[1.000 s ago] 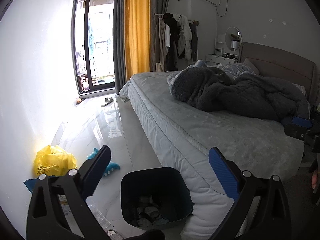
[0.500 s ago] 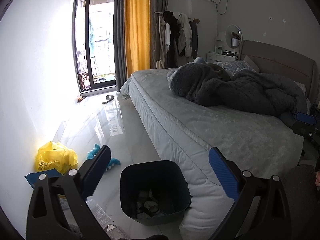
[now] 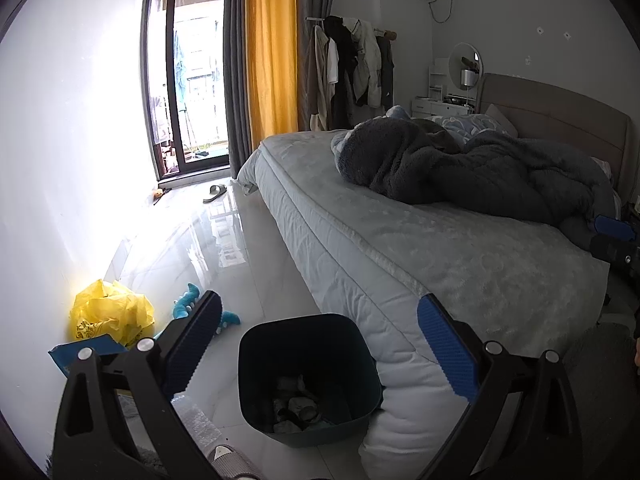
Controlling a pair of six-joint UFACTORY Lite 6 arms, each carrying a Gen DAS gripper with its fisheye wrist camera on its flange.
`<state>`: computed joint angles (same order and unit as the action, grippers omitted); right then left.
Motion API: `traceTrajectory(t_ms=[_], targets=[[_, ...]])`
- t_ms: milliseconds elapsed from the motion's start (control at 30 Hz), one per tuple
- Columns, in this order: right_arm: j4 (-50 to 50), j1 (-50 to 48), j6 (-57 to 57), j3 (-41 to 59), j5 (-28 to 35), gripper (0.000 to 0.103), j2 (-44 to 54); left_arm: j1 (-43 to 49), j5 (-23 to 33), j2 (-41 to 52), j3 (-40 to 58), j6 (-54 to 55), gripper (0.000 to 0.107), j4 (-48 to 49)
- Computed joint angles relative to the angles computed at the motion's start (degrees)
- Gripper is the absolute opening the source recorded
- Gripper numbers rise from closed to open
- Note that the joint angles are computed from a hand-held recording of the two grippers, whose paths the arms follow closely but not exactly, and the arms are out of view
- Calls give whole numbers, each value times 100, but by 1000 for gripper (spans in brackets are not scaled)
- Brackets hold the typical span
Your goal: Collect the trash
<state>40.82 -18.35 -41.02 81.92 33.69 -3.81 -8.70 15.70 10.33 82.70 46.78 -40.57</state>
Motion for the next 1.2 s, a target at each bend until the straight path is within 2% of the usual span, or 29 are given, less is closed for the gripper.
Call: traceTrajectory(t_ms=[1200], targets=[[134, -102, -210, -60, 92, 100, 0, 54, 3, -15, -68, 31, 100, -112]])
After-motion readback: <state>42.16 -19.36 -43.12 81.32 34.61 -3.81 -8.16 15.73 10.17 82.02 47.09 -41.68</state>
